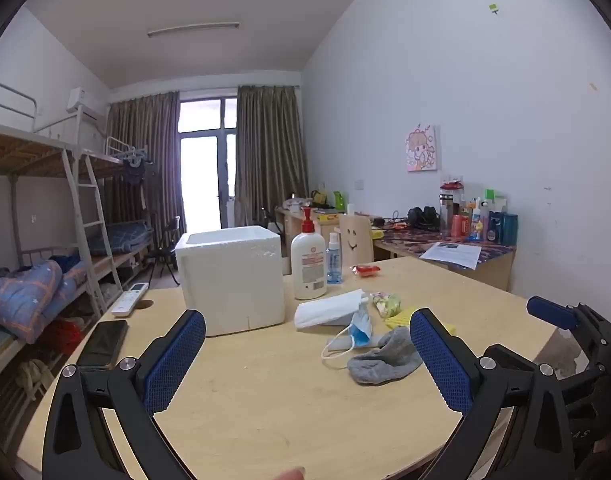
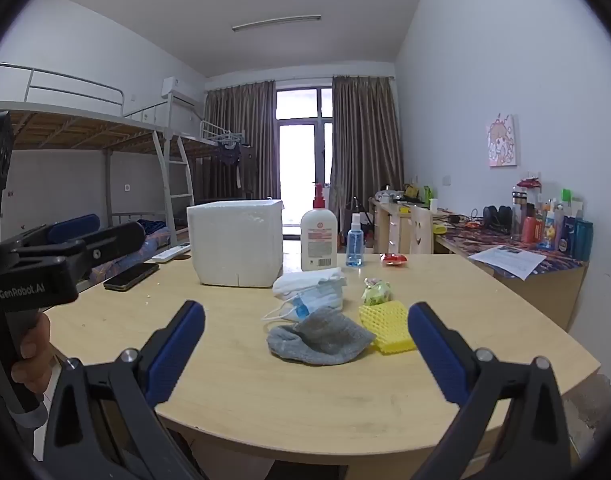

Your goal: Organize soft objects

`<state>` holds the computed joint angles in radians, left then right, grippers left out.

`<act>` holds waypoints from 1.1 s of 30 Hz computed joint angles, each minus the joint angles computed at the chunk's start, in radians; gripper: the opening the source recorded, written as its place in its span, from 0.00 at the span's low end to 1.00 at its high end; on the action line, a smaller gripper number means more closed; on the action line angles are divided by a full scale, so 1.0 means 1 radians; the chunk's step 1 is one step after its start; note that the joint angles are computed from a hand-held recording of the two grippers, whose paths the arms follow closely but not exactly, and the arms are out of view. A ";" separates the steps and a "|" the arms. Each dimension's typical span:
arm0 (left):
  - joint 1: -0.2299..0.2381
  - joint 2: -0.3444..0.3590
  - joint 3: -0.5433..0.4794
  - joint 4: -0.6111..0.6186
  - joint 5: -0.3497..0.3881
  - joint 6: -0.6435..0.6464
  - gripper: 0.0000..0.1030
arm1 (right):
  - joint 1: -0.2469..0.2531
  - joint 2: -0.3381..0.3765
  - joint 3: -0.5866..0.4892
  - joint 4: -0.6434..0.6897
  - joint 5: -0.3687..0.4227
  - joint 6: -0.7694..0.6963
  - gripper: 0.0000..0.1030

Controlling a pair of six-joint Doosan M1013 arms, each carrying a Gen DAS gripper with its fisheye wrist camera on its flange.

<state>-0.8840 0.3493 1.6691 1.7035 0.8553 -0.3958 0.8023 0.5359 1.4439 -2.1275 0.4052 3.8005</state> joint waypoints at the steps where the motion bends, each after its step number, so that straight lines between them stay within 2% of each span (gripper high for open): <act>1: 0.001 0.001 -0.003 -0.006 0.001 0.002 0.99 | 0.000 0.000 0.002 -0.013 0.005 0.007 1.00; 4: 0.008 0.002 -0.004 -0.007 -0.016 -0.013 0.99 | 0.002 0.000 0.004 -0.026 0.009 0.023 1.00; 7: -0.006 0.006 -0.002 0.005 0.020 -0.008 0.99 | 0.006 0.000 0.004 -0.027 0.013 0.021 1.00; 10: 0.000 0.003 0.004 0.018 0.013 -0.036 0.99 | -0.003 -0.010 0.016 -0.040 0.005 0.054 1.00; 33: 0.004 -0.001 0.014 0.019 -0.009 -0.053 0.99 | -0.004 -0.006 0.011 -0.032 0.006 0.050 1.00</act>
<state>-0.8802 0.3484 1.6835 1.7226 0.8466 -0.4493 0.7986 0.5299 1.4550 -2.1597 0.4108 3.8501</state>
